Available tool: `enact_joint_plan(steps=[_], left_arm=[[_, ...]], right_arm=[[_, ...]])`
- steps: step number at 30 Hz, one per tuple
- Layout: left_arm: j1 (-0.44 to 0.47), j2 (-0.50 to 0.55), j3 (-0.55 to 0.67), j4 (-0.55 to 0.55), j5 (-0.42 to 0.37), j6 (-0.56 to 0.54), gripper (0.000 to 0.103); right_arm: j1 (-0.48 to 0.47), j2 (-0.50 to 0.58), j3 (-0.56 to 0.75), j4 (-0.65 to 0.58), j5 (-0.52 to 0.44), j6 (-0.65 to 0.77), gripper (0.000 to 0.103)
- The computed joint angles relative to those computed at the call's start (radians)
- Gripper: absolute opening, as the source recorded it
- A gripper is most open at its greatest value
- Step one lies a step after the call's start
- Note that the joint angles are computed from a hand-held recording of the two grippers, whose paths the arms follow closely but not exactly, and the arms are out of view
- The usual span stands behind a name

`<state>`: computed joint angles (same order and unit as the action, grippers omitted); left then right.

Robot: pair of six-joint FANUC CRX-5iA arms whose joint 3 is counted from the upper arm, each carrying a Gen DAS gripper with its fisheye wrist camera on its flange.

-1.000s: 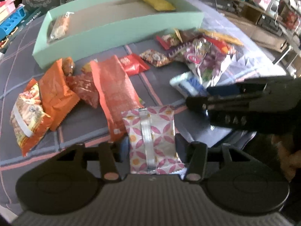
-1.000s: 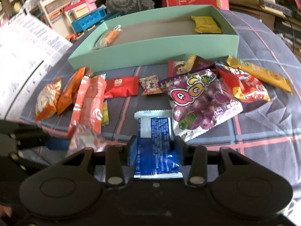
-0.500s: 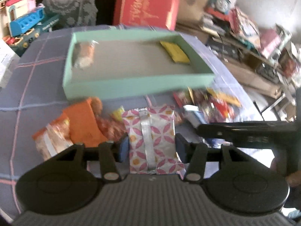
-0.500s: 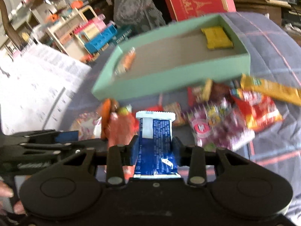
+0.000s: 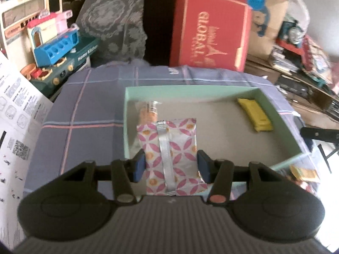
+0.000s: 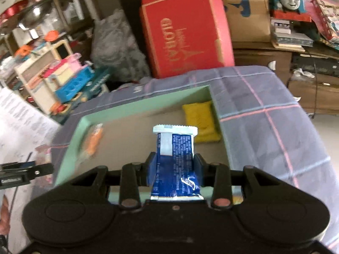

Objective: Organize snacks
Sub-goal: 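Lower both packets into the tray and open both tools, then withdraw both tools from the tray back to the snack pile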

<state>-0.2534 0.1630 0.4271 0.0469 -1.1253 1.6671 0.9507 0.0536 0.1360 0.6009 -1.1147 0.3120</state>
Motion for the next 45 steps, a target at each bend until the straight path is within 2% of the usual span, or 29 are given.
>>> enact_joint_plan(steps=[4,9,11,12,13,14,15,16,17,21,23,32,39,45], left_arm=[[0.005,0.089,0.080,-0.027,-0.048,0.016,0.050],[0.005,0.133,0.108,-0.050,-0.070,0.009,0.050],[-0.006,0.145,0.121,-0.074,-0.082,0.021,0.060],[-0.010,0.148,0.126,-0.086,-0.085,0.030,0.077],[-0.017,0.146,0.125,-0.102,-0.080,0.043,0.092],[-0.025,0.133,0.112,-0.115,-0.062,0.054,0.095],[-0.030,0.123,0.102,-0.121,-0.050,0.058,0.100],[-0.035,0.117,0.098,-0.127,-0.045,0.063,0.100],[-0.039,0.115,0.099,-0.128,-0.049,0.068,0.100],[-0.046,0.091,0.083,-0.110,-0.054,0.080,0.100],[-0.049,0.066,0.057,-0.097,-0.046,0.077,0.103],[-0.101,-0.045,-0.054,-0.092,-0.040,0.075,0.103],[-0.149,-0.129,-0.179,-0.069,-0.043,0.089,0.103],[-0.194,-0.163,-0.257,-0.065,-0.057,0.107,0.103]], right_arm=[[-0.055,0.070,0.071,-0.051,-0.017,0.072,0.036],[-0.085,0.115,0.094,-0.080,-0.022,0.118,0.036],[-0.091,0.125,0.098,-0.088,-0.026,0.133,0.041],[-0.091,0.125,0.094,-0.088,-0.029,0.132,0.046],[-0.091,0.126,0.098,-0.094,-0.034,0.131,0.061],[-0.090,0.119,0.088,-0.086,-0.021,0.118,0.077],[-0.085,0.111,0.073,-0.067,-0.008,0.099,0.084],[-0.079,0.103,0.059,-0.046,0.002,0.080,0.095],[-0.070,0.095,0.049,-0.029,0.006,0.066,0.102],[-0.048,0.077,0.042,-0.019,0.005,0.060,0.103],[-0.035,0.063,0.037,-0.024,-0.002,0.055,0.103],[0.053,-0.021,-0.030,-0.005,-0.020,-0.004,0.103],[0.140,-0.107,-0.129,0.032,-0.064,-0.098,0.103],[0.193,-0.174,-0.235,0.000,-0.060,-0.200,0.103]])
